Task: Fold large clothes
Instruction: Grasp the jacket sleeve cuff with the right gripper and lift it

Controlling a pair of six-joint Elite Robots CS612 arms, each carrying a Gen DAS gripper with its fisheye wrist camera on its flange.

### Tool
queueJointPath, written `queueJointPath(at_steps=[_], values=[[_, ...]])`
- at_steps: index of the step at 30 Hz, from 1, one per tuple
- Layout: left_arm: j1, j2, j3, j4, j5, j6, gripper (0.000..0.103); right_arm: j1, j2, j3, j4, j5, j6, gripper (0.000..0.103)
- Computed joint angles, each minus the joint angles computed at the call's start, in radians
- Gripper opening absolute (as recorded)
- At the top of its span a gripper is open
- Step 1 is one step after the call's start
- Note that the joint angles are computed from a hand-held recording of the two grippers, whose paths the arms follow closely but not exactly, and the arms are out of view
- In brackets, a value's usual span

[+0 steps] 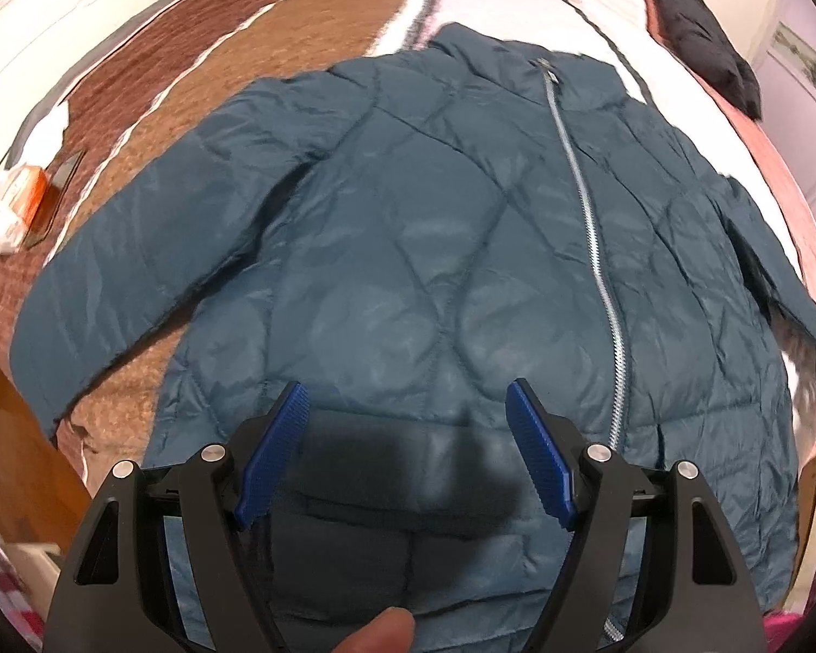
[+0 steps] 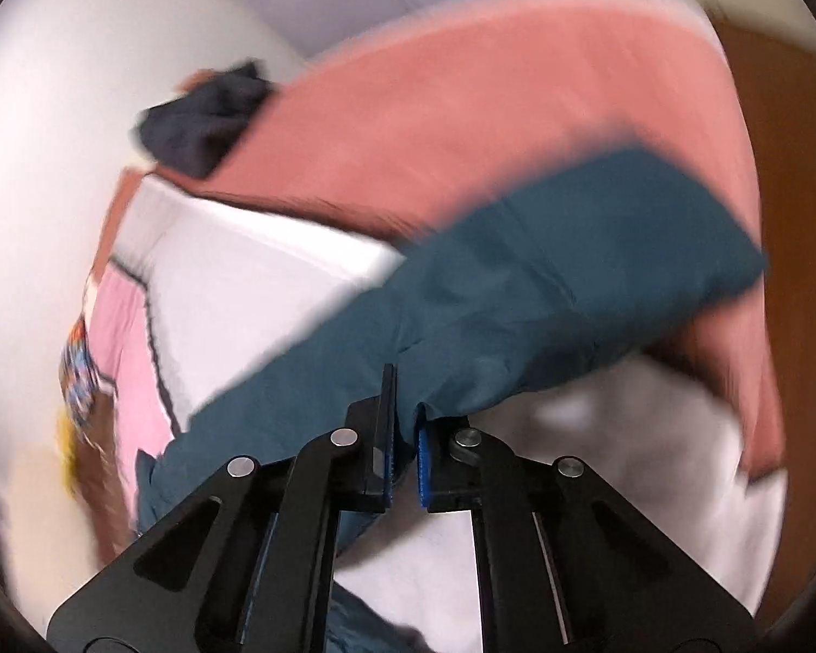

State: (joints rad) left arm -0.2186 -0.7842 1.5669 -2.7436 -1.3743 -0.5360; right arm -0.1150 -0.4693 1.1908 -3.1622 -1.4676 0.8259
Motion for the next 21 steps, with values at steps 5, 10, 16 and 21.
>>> queueJointPath(at_steps=[5, 10, 16, 21], values=[[0.02, -0.001, 0.007, -0.039, 0.01, -0.04, 0.073, 0.061, -0.008, -0.094, -0.149, 0.041, -0.295, 0.007], [0.04, -0.01, 0.026, -0.089, 0.034, -0.086, 0.073, 0.158, 0.003, -0.174, -0.177, 0.154, -0.673, 0.007], [0.068, -0.024, 0.061, -0.123, 0.059, -0.15, 0.073, 0.291, 0.065, -0.258, 0.014, 0.289, -1.069, 0.007], [0.085, -0.033, 0.084, -0.133, 0.061, -0.174, 0.073, 0.378, 0.134, -0.328, 0.339, 0.117, -1.394, 0.031]])
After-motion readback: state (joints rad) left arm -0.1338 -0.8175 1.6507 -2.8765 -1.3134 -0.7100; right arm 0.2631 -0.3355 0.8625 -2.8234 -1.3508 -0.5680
